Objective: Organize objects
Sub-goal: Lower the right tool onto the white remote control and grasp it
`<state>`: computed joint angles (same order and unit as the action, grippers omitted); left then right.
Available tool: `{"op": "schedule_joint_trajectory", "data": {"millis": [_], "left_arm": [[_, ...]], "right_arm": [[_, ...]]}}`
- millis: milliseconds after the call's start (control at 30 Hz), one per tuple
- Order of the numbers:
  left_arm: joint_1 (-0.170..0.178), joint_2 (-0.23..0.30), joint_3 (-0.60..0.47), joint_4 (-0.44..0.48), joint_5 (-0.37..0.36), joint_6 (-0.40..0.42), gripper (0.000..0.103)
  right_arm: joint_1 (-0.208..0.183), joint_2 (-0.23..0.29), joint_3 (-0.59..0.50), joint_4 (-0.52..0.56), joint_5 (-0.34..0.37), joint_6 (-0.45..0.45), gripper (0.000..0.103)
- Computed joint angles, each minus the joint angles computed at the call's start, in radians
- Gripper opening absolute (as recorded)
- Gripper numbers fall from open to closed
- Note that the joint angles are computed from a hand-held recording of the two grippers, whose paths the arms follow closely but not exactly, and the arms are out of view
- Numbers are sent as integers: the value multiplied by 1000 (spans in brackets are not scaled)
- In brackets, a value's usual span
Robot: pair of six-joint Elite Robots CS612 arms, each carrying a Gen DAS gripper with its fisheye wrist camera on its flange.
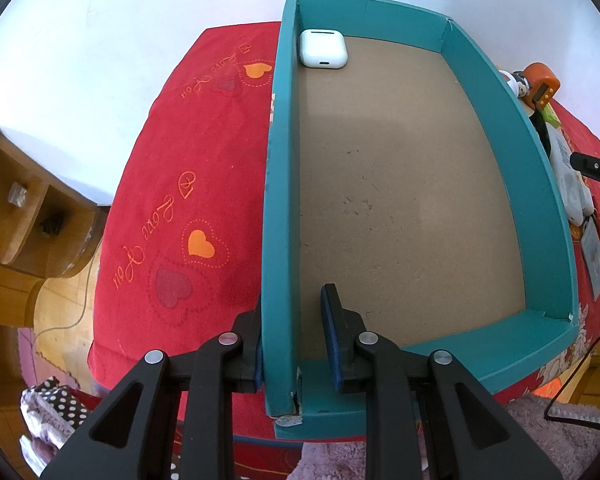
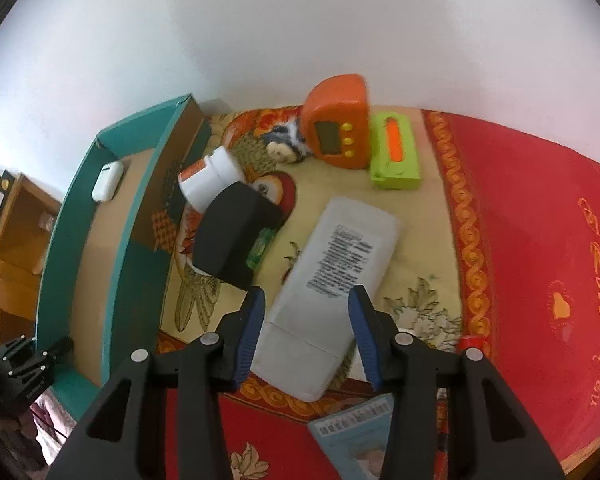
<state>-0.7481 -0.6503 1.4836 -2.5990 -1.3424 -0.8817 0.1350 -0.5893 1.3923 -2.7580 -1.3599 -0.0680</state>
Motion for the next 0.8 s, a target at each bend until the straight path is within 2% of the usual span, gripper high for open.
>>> {"op": "schedule_joint_trajectory", "data": {"millis": [33,100,167,233,367,567,700,733,800], "left_arm": [[0,0,0,0,0,0,24],[0,-1,2,-3,-1,2,24],[1,-1,2,-3,-1,2,24],[1,-1,3,-3,-1,2,24],[0,-2,4,-3,-1,0,24],[0,-3,4,-4,-2,1,24],[0,-3,5,-4,-2,1,24],[0,-3,4,-4,-2,1,24],[-1,-3,5,-5,-2,0,24]], "right_arm": [[-1,2,-6,17,-6,1,50],[-3,9,-23,50,-16,5,50],[-9,20,-44,85,14,15,52],[-9,27,-54,93,27,36,56],[-1,31,-59,80,4,49,58],[23,48,-97,157,-75,36,67],[56,63,-124,174,-183,-2,75],[59,65,-125,162,-190,-2,74],[59,66,-127,153,-195,32,64]]}}
